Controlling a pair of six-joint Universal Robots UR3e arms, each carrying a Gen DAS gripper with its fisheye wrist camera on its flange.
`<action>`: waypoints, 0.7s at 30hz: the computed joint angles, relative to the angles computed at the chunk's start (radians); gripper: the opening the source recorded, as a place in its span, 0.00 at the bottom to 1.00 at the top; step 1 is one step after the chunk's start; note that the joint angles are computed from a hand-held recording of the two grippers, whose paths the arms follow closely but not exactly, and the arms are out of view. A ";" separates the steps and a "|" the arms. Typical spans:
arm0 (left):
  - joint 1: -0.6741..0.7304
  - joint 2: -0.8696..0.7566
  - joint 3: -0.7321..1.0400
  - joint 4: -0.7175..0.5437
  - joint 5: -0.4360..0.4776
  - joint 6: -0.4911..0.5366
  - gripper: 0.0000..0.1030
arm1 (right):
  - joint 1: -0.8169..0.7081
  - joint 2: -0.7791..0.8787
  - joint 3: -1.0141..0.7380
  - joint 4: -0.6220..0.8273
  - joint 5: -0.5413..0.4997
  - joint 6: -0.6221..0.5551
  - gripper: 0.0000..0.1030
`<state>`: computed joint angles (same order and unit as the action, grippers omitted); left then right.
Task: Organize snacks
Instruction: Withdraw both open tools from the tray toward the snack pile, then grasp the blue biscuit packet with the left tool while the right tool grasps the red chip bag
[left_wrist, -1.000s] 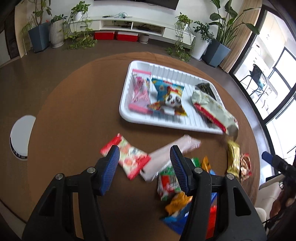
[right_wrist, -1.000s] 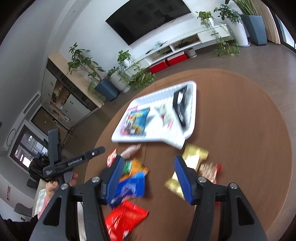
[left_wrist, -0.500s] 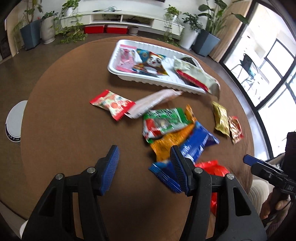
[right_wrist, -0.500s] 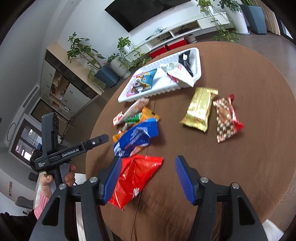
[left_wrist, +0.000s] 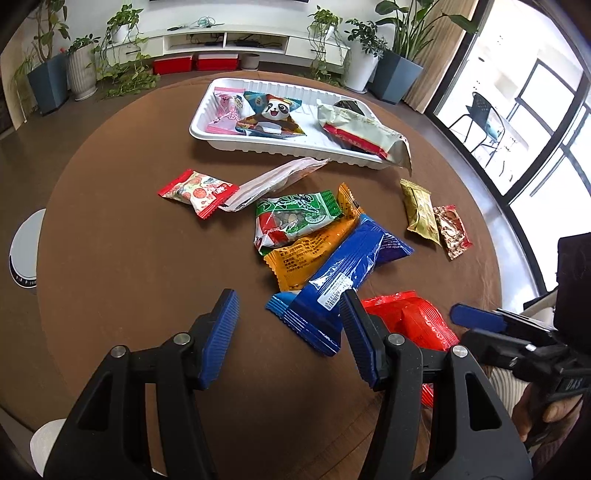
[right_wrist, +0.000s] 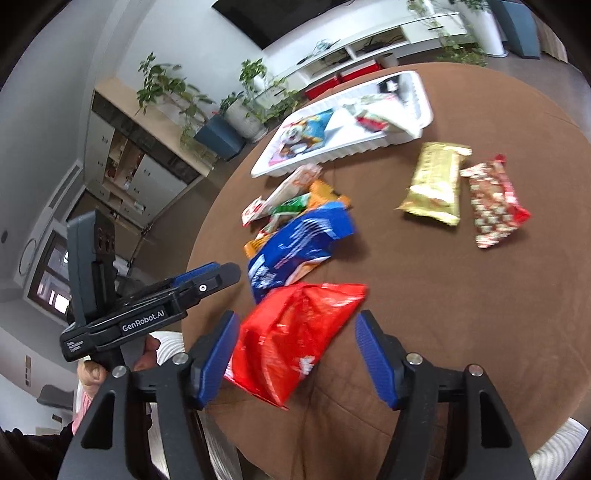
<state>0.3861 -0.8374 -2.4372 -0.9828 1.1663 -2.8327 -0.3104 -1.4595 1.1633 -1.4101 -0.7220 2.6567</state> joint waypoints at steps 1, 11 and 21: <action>0.001 0.005 0.001 -0.003 0.001 0.002 0.53 | 0.025 0.011 -0.010 -0.020 -0.018 0.022 0.66; -0.033 0.029 -0.004 0.010 0.025 0.021 0.53 | 0.173 0.025 0.024 -0.207 -0.220 0.092 0.65; -0.148 -0.060 -0.009 0.139 0.088 -0.024 0.53 | 0.133 -0.023 0.120 -0.242 -0.179 0.030 0.45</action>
